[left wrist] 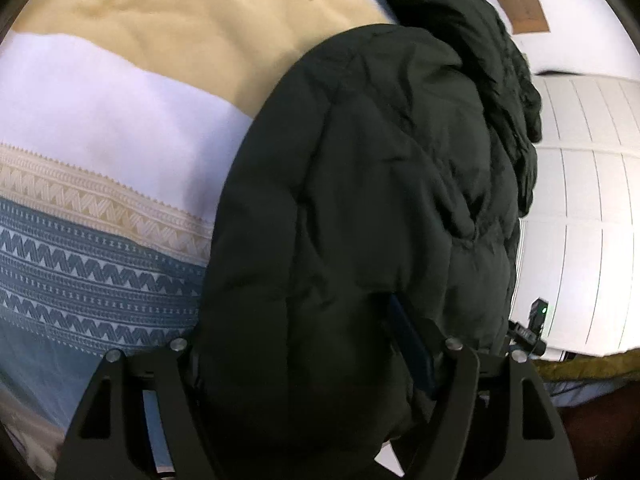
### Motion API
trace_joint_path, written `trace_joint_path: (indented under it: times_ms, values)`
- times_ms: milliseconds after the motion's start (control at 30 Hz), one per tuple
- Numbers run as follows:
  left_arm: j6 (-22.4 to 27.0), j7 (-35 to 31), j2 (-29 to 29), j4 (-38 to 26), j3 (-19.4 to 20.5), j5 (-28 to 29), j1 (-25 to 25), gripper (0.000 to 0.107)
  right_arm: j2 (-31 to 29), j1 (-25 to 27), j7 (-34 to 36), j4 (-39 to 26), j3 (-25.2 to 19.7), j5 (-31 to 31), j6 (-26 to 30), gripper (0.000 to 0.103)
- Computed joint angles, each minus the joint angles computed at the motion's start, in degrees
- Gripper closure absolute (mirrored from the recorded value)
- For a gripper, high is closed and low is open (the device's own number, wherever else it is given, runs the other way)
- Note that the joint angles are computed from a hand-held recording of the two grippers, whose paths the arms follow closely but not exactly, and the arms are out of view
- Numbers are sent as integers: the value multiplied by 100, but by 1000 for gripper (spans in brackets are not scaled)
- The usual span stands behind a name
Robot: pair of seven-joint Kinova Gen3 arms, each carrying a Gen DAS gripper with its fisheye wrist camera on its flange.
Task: Fold large clothes
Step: 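Grasp the folded coat edge with both tools side by side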
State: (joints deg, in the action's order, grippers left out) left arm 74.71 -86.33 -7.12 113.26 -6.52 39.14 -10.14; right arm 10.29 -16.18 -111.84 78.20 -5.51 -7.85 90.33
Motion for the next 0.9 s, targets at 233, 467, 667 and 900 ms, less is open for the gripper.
trace_joint_path:
  times_ms: [233,467,667,900]
  values:
    - [42,496,112,-302,228,-120,207,37,-342,608,583,1064,153,-1125,-581,1]
    - [128,740,90,-619,327,-127,425,79,-652,897,855,1512,288,-1814,-506,50]
    - [103,1150,194,-1381,430,-140,569,96,-836,947,1144,1188,291,-2050,-269,90]
    - [-179,1355,622,-2618,454,-203,541,98,-822,823,1072,74,263,-1892,-394,92]
